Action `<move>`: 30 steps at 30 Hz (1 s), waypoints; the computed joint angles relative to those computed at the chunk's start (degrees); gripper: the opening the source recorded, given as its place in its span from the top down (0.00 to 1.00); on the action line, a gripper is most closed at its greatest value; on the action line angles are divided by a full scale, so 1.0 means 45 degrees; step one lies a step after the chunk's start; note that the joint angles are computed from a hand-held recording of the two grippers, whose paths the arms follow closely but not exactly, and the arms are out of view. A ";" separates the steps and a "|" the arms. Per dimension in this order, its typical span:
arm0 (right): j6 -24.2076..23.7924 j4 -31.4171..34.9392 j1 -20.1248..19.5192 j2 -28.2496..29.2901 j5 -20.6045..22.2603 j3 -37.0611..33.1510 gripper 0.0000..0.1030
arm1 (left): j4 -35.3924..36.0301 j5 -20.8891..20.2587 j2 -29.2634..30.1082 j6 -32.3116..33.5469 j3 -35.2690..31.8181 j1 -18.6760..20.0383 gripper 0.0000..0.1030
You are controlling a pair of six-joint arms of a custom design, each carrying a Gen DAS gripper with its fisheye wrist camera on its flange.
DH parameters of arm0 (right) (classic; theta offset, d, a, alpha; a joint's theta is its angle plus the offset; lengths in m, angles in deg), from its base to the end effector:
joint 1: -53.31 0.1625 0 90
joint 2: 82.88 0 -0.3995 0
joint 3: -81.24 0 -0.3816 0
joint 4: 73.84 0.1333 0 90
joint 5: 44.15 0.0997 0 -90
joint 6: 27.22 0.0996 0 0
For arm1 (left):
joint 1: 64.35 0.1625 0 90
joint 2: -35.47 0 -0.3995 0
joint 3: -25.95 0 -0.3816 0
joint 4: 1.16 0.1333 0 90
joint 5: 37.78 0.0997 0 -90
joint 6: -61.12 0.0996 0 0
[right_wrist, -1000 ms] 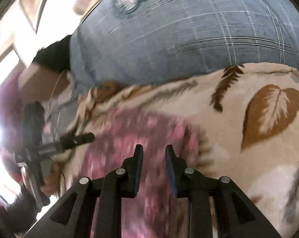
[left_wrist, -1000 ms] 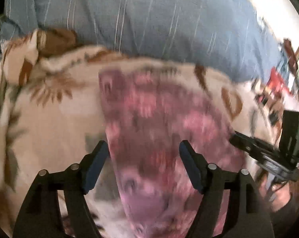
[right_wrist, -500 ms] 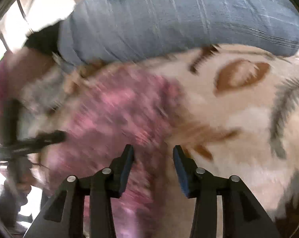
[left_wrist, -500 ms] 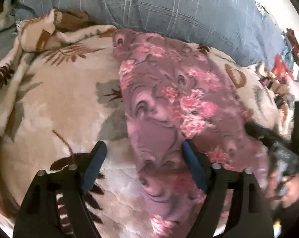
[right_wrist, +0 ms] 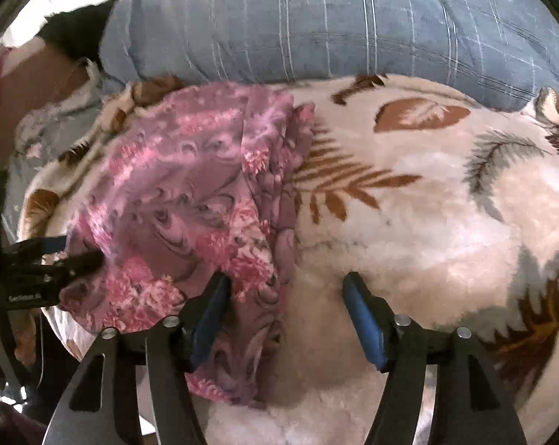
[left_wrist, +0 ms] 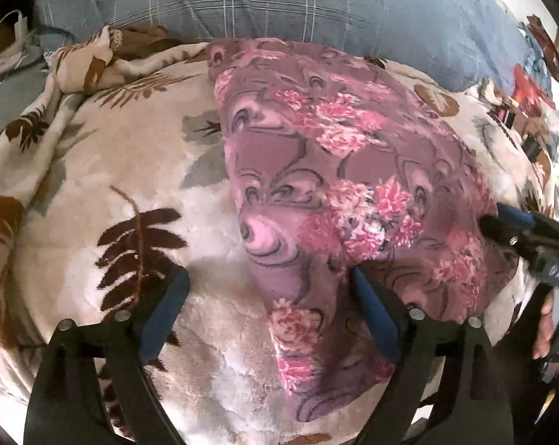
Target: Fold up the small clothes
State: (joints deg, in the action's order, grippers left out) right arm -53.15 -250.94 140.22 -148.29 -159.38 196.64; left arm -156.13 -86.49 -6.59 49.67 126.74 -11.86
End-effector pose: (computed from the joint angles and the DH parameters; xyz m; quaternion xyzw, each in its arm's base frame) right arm 0.0613 -0.5496 0.2218 0.1151 -0.9206 0.2488 0.2782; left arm -0.2086 -0.5987 0.0404 0.1920 0.9147 -0.1922 0.2993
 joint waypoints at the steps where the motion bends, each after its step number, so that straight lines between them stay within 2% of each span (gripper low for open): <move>1: 0.0124 -0.0038 -0.0001 -0.0144 0.0090 0.0087 0.36 | 0.0109 -0.0038 -0.0030 -0.0037 -0.0027 0.0017 0.13; 2: 0.0331 0.0107 -0.0032 -0.0350 0.0192 0.0181 0.36 | 0.0196 -0.0120 -0.0044 -0.0133 -0.0056 0.0045 0.13; 3: 0.0534 0.0330 -0.0040 -0.0407 -0.0022 0.0197 0.31 | 0.0194 -0.0232 -0.0063 -0.0288 -0.0049 0.0092 0.13; 5: 0.0873 0.0530 0.0007 -0.0127 -0.1084 0.0038 0.20 | 0.0129 -0.0282 -0.0048 -0.0434 -0.0047 0.0134 0.12; 6: 0.0980 0.0315 -0.0063 -0.0088 -0.1125 0.0143 0.14 | 0.0086 -0.0235 -0.0042 -0.0416 -0.0029 0.0122 0.12; 7: 0.0903 -0.0325 -0.0125 -0.0090 -0.0939 0.0386 0.13 | 0.0080 -0.0190 -0.0049 -0.0403 0.0002 0.0096 0.12; 8: 0.0967 -0.0489 -0.0084 -0.0026 -0.1083 0.0411 0.12 | 0.0105 -0.0183 -0.0072 -0.0410 0.0037 0.0086 0.12; 10: 0.1279 -0.0460 0.0049 0.0143 -0.1548 0.0306 0.03 | 0.0210 -0.0265 -0.0141 -0.0503 0.0064 0.0112 0.12; 14: 0.1821 0.0050 0.0057 0.0097 -0.1735 0.0158 0.02 | 0.0520 -0.0354 -0.0295 -0.0720 0.0139 0.0091 0.12; 17: 0.2141 0.0871 0.0178 -0.0019 -0.2234 -0.0150 0.01 | 0.0978 -0.0289 -0.0530 -0.0966 0.0205 0.0008 0.12; 20: 0.2107 0.0597 0.0394 -0.0162 -0.2861 -0.0184 0.01 | 0.0865 -0.0091 -0.0904 -0.0842 0.0501 -0.0142 0.12; 24: 0.2078 0.0737 0.0877 -0.0168 -0.4309 -0.0497 0.01 | -0.0533 0.0646 -0.1443 -0.0194 0.1231 -0.0437 0.11; 30: 0.1402 -0.0185 0.1236 -0.0291 -0.4474 -0.0237 0.01 | -0.2484 0.2474 -0.1248 0.1097 0.1737 -0.0900 0.10</move>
